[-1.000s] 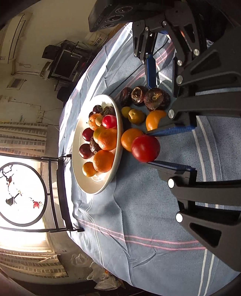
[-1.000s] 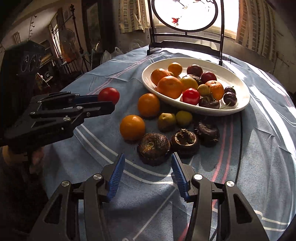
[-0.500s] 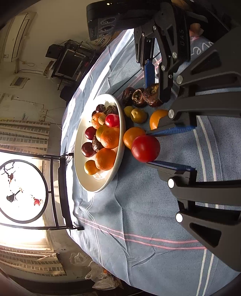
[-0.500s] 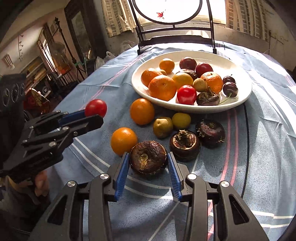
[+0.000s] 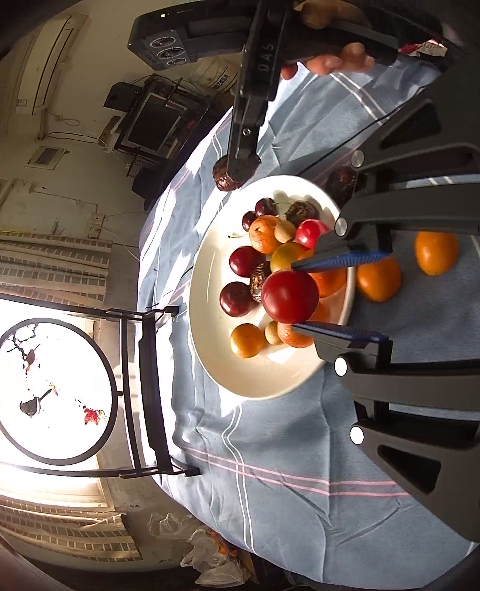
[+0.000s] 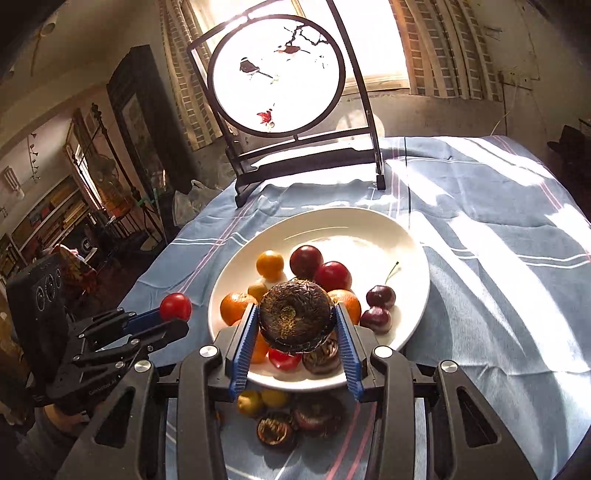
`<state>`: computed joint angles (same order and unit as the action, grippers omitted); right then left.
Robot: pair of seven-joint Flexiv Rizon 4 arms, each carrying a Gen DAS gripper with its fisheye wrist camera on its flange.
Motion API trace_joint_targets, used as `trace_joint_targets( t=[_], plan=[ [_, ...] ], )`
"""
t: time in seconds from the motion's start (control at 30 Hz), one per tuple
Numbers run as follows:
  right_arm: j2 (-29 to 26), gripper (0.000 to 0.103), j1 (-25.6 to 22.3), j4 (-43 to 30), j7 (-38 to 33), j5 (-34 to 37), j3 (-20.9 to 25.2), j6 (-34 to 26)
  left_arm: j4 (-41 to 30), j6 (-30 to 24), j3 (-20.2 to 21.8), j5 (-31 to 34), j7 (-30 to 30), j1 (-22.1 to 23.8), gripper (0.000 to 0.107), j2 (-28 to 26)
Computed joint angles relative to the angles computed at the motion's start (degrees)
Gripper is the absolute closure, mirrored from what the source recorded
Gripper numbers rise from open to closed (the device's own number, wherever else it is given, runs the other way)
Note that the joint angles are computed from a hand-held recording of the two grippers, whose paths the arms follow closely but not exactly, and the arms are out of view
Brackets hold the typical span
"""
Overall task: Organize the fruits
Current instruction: 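Place the tomato and the dark brown fruit on the plate, opening both tools, then grasp an orange with the left tool while the right tool grasps a dark brown fruit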
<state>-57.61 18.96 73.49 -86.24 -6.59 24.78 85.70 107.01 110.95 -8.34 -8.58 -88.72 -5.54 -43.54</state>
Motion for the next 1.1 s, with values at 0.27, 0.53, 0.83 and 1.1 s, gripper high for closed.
trace_joint_targets(
  t=[0.27,0.53,0.83,1.1],
  plan=[
    [-1.9,0.054,0.6,-1.5,-0.6,1.1,0.2,2.7,-4.6,-2.6,2.2,-4.3,-1.1,-1.9,0.051,-2.4],
    [4.9,0.049,-0.5,18.0,2.0,0.2,-3.3,16.6,7.4,1.7,3.2,-0.2,0.5,-5.8,0.048,2.3],
    [1.6,0.046,-9.2,22.0,7.2,-8.1,4.7,20.4,7.7,-1.8,3.5,-2.4,1.8,-8.1,0.066,0.6],
    [0.8,0.046,-10.9,22.0,11.8,-16.4,5.5,18.0,9.3,4.3,2.4,-1.3,-1.4,-6.5,0.071,0.0]
  ],
)
